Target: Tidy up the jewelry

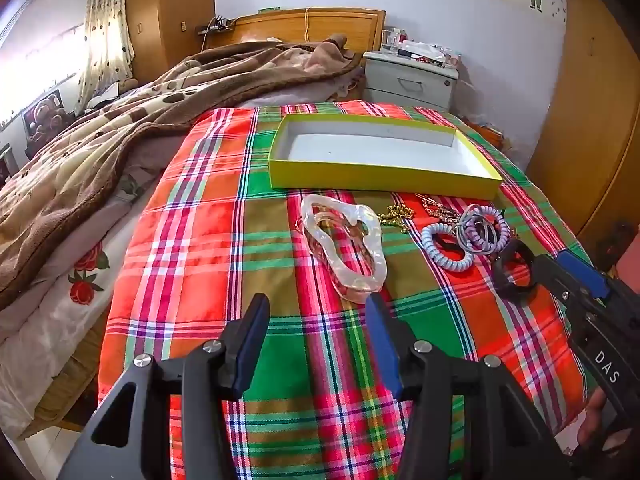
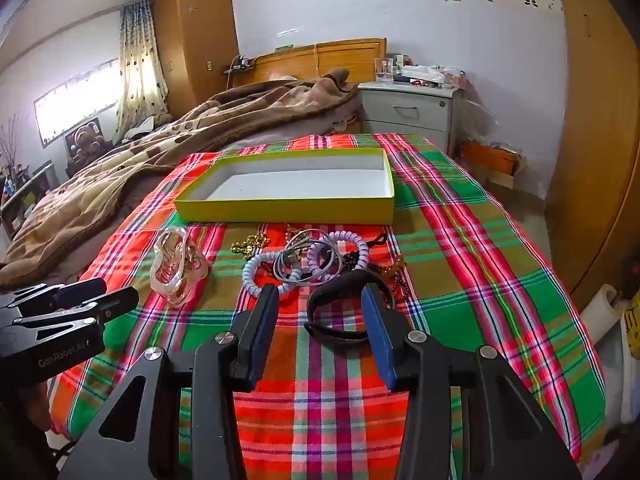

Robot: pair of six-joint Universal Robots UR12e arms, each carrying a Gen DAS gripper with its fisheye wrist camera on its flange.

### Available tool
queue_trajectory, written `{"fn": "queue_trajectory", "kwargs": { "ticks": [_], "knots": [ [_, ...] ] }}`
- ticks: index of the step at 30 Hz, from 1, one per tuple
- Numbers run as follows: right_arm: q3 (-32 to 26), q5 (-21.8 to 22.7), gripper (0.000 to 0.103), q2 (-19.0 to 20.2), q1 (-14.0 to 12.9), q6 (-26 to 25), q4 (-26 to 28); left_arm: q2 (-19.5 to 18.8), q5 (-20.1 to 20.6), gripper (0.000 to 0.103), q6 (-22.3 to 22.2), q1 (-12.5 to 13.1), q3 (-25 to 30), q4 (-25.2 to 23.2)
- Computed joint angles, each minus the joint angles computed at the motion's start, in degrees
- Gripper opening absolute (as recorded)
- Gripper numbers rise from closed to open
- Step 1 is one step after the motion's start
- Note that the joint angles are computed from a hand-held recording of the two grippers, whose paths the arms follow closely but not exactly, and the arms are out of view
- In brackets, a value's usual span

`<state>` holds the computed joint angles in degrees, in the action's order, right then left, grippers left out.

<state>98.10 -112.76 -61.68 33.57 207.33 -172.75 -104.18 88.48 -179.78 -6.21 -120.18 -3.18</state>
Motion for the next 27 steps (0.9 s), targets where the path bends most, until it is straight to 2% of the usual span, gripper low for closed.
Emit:
{"fn": "queue_trajectory", "kwargs": {
  "ticks": [8, 9, 10, 27],
  "knots": [
    [-0.3, 0.35, 0.044, 0.14, -0.37, 0.02, 0.78, 0.5, 1.76, 0.052, -1.47, -0.57, -0.76, 0.82],
    [-0.22, 0.3, 0.044, 0.09, -0.32, 0.07, 0.75, 0.31, -0.35, 0.052, -0.65, -0.23, 0.44, -1.89],
    [-0.24, 0.37, 0.044, 0.14, -0.41, 0.07, 0.68, 0.38, -0.45, 0.052, -0.75, -0.26, 0.54, -2.21],
    [-0.14, -0.26, 0.044, -0.1, -0.03, 0.67, 0.92, 0.29, -1.66, 0.052, -0.52, 0.47, 0.16, -1.36]
  ]
}}
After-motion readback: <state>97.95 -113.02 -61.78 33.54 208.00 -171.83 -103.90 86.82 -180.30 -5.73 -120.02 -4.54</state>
